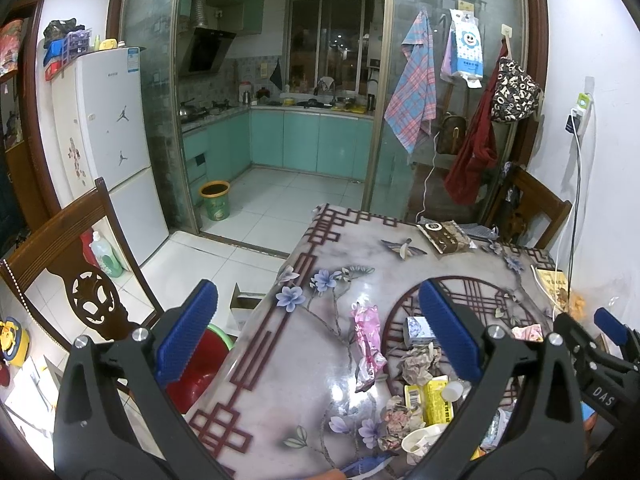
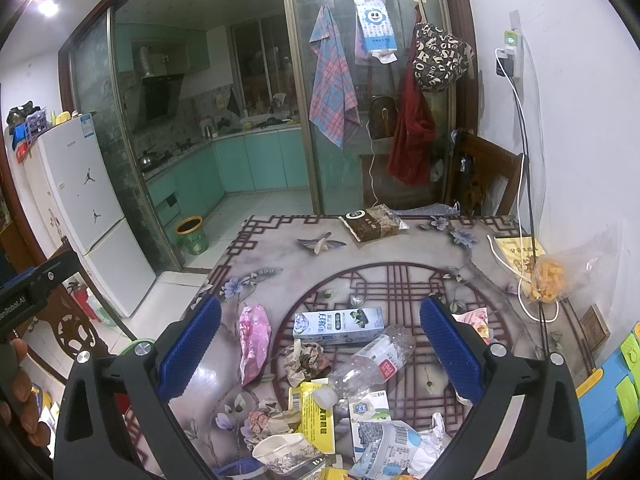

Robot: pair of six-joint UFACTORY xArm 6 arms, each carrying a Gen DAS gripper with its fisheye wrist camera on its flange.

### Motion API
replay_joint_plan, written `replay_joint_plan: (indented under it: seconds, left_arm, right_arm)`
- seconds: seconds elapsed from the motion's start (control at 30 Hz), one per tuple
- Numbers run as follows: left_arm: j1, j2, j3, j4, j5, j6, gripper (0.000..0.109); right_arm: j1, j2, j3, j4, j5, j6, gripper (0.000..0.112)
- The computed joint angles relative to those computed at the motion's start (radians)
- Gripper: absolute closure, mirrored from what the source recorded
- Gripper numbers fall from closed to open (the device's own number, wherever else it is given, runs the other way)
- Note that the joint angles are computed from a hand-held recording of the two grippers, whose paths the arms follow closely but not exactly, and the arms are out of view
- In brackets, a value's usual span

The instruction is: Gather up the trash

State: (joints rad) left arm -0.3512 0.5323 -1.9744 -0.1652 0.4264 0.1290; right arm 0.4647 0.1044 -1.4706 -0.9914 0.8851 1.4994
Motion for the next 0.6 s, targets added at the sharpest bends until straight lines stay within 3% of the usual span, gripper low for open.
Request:
replay_joint_plan:
  seconds: [0.27,0.6]
  left_arm:
    - [0.006,-0.015,0.020,-0.085,0.016,0.093,0.009]
    - [0.009,0.052,-0.085,-0.117,0.128,0.096,0.009]
  right_arm:
    - [-0.003,-0.001,-0.001,0.005,0.000,-0.005,0.016]
    - [-0.032,0.013,0.038,0.044,-0.005,-0.037,0.016]
